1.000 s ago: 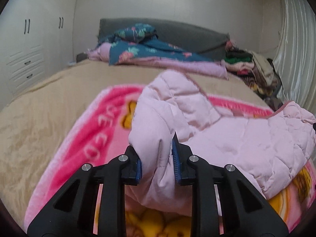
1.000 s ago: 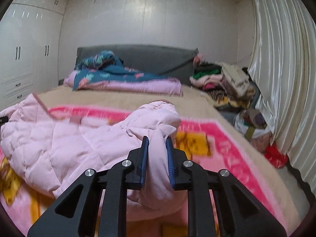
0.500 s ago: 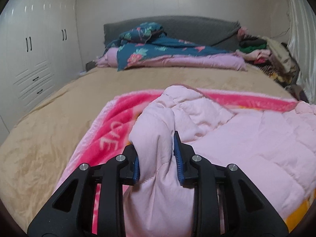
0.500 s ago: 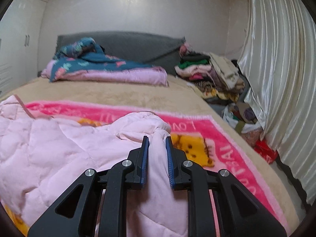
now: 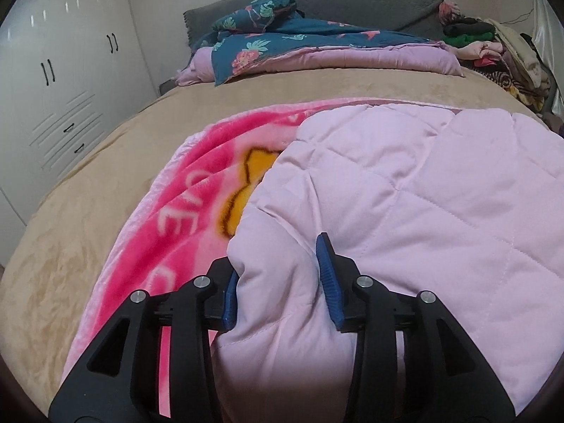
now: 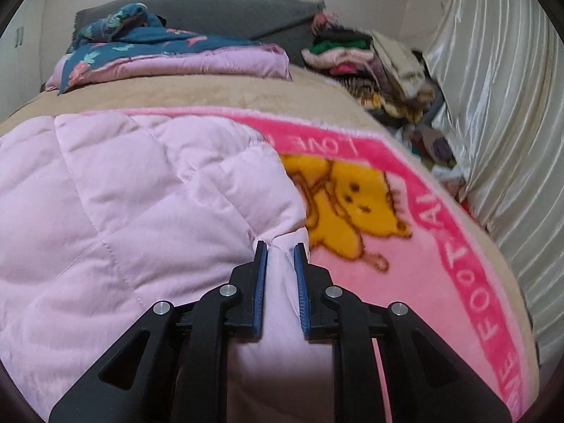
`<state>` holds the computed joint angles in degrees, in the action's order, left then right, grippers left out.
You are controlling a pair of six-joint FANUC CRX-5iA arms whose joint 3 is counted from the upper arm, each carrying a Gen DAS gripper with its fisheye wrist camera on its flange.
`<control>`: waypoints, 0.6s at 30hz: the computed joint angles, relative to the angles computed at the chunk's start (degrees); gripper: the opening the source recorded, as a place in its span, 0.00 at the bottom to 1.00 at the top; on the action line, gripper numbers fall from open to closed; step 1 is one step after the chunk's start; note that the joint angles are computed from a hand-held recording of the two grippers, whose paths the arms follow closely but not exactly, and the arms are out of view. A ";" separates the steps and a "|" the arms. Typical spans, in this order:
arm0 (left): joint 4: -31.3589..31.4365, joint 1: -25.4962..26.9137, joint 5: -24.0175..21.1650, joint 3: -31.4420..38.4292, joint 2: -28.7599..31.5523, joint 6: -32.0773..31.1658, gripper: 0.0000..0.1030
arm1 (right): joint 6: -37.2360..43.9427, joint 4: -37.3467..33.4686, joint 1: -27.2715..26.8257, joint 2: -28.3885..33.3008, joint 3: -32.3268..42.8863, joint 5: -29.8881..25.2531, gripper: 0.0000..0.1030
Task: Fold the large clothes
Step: 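Grasp the folded jacket edge with both tools, then open both tools and release the jacket edge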
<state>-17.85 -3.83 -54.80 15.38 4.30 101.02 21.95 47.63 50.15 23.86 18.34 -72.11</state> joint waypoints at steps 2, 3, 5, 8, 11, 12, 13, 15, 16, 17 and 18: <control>-1.01 -0.42 -1.40 0.77 0.08 1.19 0.43 | 0.44 -0.95 -0.02 -0.38 0.21 -0.28 0.20; -1.56 -0.52 -2.71 1.17 -0.19 2.08 0.55 | -0.18 -1.09 0.04 -1.18 -0.56 0.02 0.22; 0.02 0.25 -2.85 0.35 -1.32 2.01 0.67 | -3.28 -2.05 0.28 -4.27 -3.25 2.02 0.47; -0.51 0.23 -2.41 -1.71 -4.31 2.38 0.80 | -9.15 -1.65 1.30 -10.14 -9.08 6.44 0.76; -0.96 -0.29 -2.34 -3.22 -6.93 2.45 0.88 | -13.45 2.24 3.54 -14.70 -14.03 8.06 0.89; -0.94 -0.41 -2.23 -3.89 -7.93 2.74 0.90 | -14.28 3.11 4.19 -16.00 -15.27 8.62 0.90; -1.20 -0.62 -2.39 -4.16 -8.61 3.08 0.91 | -15.47 4.38 5.26 -17.81 -16.98 9.23 0.93; -1.26 -1.08 -2.63 -5.13 -10.32 3.46 0.91 | -16.51 5.96 6.70 -19.64 -18.56 9.33 0.95; -1.41 -1.45 -3.12 -5.53 -11.20 3.97 0.91 | -16.58 6.28 7.62 -20.57 -19.15 9.11 0.95; -1.05 -1.47 -3.35 -5.71 -11.60 4.01 0.91 | -16.77 6.55 8.32 -21.39 -19.70 8.97 0.96; -0.22 -1.45 -3.27 -6.50 -12.50 4.04 0.91 | -17.19 6.86 9.23 -22.02 -20.15 8.66 0.96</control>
